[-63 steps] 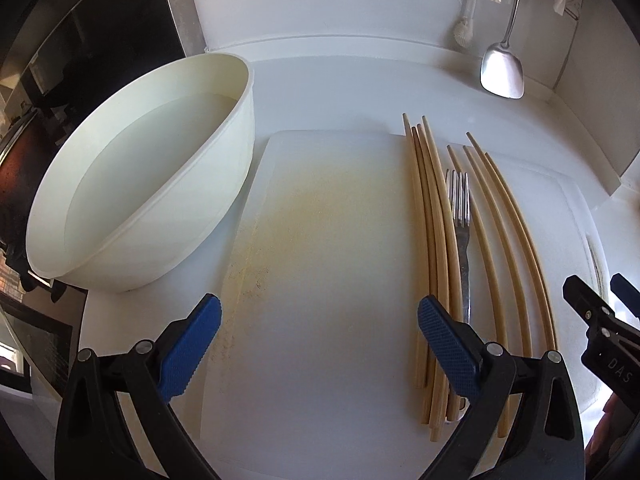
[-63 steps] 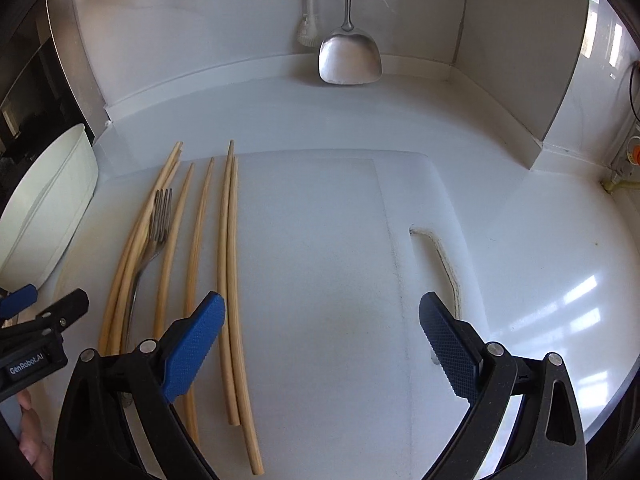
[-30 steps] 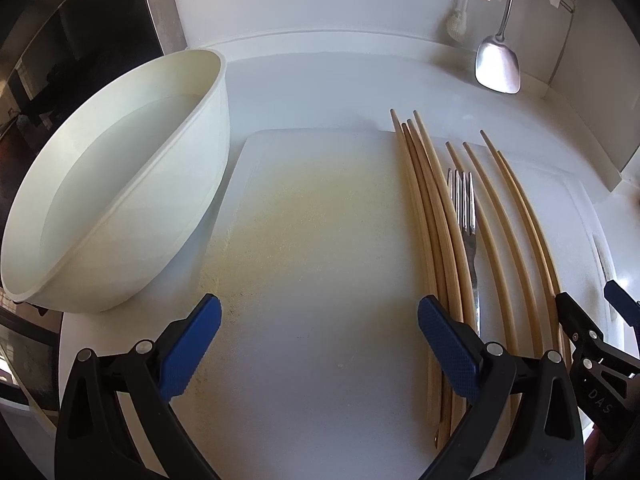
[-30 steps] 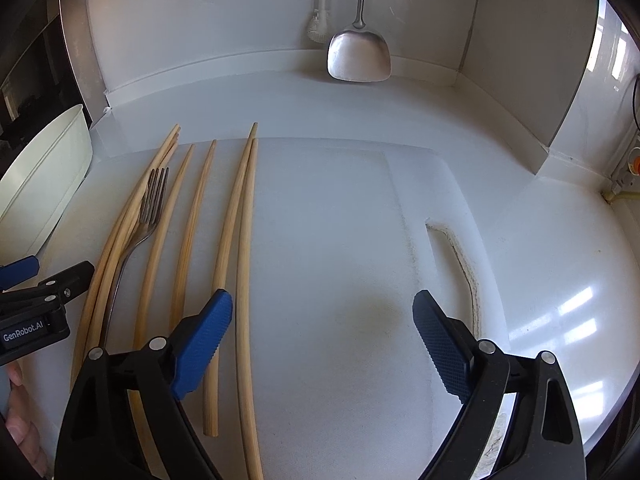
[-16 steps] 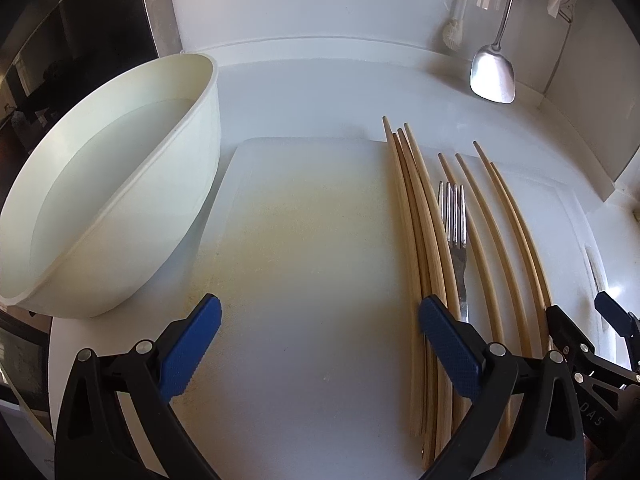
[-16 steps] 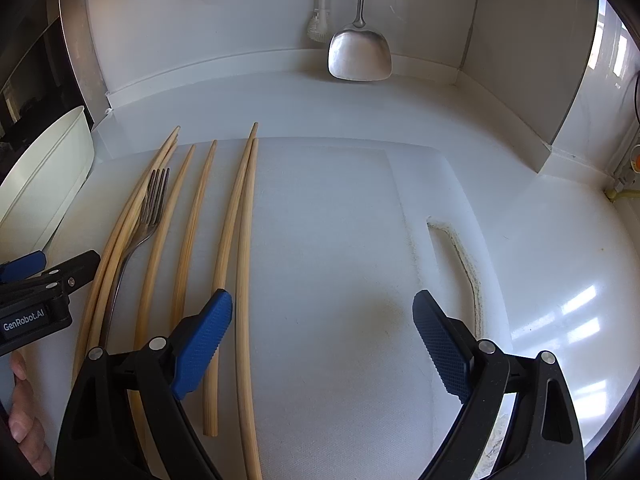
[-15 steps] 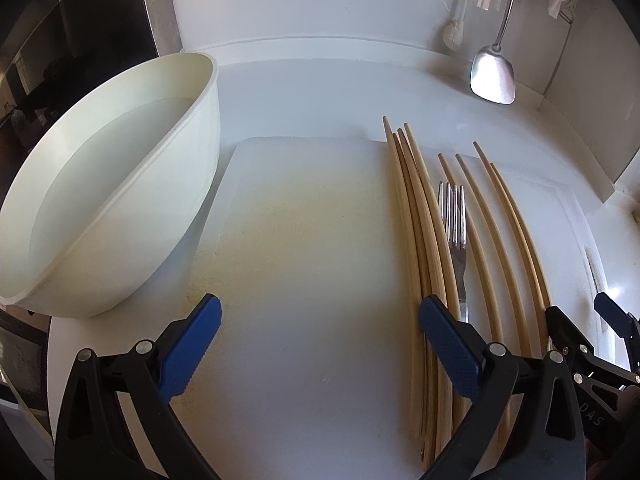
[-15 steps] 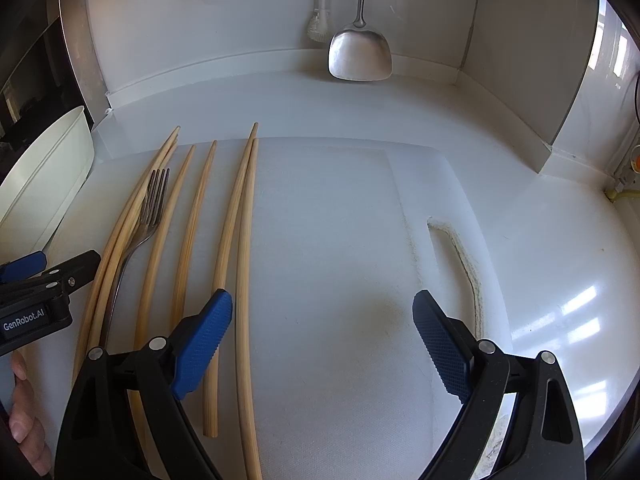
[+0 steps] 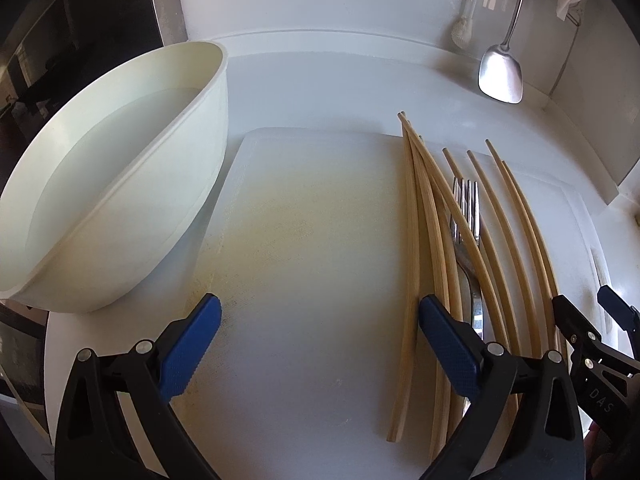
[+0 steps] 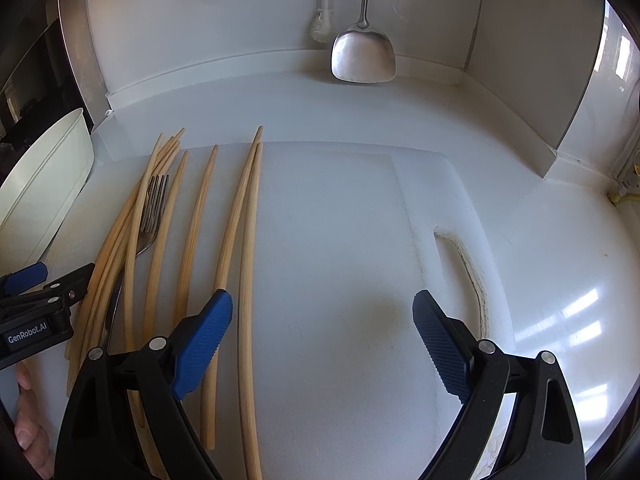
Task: Organize utensils
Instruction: 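Move the right tool down toward the wooden chopsticks on the cutting board, then close the right tool on one wooden chopstick and lift it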
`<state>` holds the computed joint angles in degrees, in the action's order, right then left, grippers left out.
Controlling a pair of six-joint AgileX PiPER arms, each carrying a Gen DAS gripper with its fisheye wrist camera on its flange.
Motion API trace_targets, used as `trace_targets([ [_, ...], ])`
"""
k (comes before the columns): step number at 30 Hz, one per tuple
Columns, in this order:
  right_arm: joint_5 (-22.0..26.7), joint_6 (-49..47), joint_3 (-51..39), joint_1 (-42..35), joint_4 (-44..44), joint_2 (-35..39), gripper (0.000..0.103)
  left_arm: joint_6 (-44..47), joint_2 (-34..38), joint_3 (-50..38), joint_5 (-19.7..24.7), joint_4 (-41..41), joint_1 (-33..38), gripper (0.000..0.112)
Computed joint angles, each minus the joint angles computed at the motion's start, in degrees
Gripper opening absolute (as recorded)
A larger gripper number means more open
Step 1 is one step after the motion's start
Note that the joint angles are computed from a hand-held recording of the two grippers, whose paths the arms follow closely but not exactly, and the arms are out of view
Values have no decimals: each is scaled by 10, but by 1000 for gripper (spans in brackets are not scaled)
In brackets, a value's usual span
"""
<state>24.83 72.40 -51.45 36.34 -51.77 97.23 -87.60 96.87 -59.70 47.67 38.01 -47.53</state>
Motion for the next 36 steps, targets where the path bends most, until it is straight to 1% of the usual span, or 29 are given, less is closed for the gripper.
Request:
trace_targets([
  [4, 0, -5, -3, -1, 1, 2, 89, -28, -16, 17, -15, 16, 6, 96],
  [8, 0, -7, -7, -2, 6, 4, 89, -11, -2, 2, -5, 14, 9, 96],
  [14, 2, -14, -13, -3, 11, 7, 89, -51, -24, 25, -9, 34, 13, 96],
  [17, 4, -14, -16, -3, 9, 9, 89, -29, -14, 16, -8, 28, 18, 97],
  [21, 9, -18, -25, -2, 9, 15, 89, 11, 10, -15, 6, 17, 15, 92],
  [24, 13, -28, -36, -3, 12, 23, 89, 20, 15, -22, 2, 14, 17, 90],
  [27, 4, -54, -44, -7, 32, 27, 81, 37, 18, -27, -8, 5, 27, 89],
  [29, 1, -64, -48, -6, 39, 29, 76, 56, 19, -32, -13, 0, 31, 82],
  [30, -5, -69, -48, -6, 43, 29, 69, 62, 18, -32, -16, 1, 30, 80],
  [31, -10, -73, -47, -6, 46, 28, 65, 64, 17, -30, -19, 5, 27, 75],
  [32, -12, -73, -46, -4, 46, 27, 63, 63, 16, -31, -20, 9, 22, 68],
  [33, -13, -68, -45, -2, 40, 27, 61, 63, 14, -28, -22, 14, 18, 65],
  [35, -15, -62, -42, 2, 33, 26, 58, 63, 12, -27, -21, 17, 12, 55],
  [36, -14, -63, -43, 3, 33, 26, 55, 64, 12, -30, -18, 16, 10, 53],
])
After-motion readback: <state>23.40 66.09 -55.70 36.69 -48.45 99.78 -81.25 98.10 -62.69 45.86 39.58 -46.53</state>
